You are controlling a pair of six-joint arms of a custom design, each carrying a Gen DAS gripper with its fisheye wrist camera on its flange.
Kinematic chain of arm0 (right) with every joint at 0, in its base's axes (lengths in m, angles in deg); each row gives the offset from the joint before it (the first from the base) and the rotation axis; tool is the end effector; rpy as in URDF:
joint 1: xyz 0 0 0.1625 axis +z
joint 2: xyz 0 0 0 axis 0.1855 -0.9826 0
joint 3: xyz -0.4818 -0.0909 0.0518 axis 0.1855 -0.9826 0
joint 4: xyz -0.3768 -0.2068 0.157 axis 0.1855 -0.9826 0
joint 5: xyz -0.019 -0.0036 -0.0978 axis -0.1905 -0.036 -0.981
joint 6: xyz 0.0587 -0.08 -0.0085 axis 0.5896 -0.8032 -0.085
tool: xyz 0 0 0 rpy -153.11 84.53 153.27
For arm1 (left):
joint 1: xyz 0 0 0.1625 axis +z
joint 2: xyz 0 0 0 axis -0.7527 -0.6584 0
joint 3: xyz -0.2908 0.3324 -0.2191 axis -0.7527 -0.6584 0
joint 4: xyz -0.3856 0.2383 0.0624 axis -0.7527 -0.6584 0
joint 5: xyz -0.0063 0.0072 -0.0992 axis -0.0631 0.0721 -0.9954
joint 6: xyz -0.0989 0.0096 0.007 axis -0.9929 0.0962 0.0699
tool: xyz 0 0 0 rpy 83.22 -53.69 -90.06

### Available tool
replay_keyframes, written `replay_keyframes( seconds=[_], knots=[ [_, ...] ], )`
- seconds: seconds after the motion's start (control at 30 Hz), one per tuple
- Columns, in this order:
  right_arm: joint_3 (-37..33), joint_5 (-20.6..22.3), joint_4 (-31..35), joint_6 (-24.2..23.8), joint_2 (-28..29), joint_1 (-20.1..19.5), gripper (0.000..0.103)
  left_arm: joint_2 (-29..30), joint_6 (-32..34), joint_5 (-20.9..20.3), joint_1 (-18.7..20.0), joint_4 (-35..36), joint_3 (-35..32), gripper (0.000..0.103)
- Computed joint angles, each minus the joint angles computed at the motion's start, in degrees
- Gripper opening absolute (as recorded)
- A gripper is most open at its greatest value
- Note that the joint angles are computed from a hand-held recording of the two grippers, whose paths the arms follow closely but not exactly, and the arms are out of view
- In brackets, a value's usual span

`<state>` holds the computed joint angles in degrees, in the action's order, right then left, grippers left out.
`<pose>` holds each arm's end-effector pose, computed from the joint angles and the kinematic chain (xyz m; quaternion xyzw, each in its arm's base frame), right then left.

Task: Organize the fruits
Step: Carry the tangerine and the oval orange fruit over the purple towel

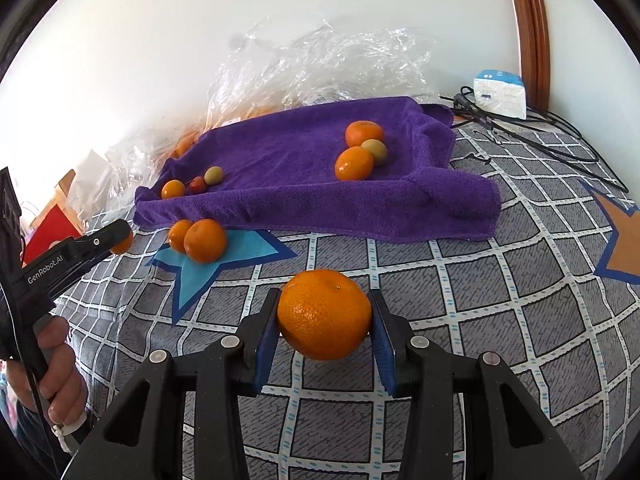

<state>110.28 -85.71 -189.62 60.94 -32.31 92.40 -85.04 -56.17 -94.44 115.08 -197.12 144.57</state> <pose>0.2659 -0.7178 0.0778 0.2290 -0.9153 0.2636 0.2006 -0.0775 -0.6744 0.2773 0.0244 0.8492 -0.4713 0.2370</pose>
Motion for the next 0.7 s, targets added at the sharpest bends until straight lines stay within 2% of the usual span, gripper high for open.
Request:
replay_keyframes(
  seconds=[0.1, 0.3, 0.5, 0.7],
  knots=[
    [0.1, -2.0, -0.6, 0.4, 0.0, 0.3, 0.042, -0.1, 0.0, 0.5, -0.1, -1.3, 0.1, 0.042],
    [0.2, -3.2, -1.0, 0.7, -1.1, 1.1, 0.042, -0.2, -0.3, 1.5, -0.1, -3.4, 0.5, 0.042],
    [-0.2, -3.2, -3.1, -0.2, -1.8, 2.5, 0.042, 0.1, -0.5, 3.2, -0.1, -4.3, 0.4, 0.042],
    [-1.3, -2.3, -2.1, 0.1, -1.9, 3.0, 0.042, 0.1, -1.3, 3.6, 0.3, -4.5, 0.1, 0.042]
  ],
)
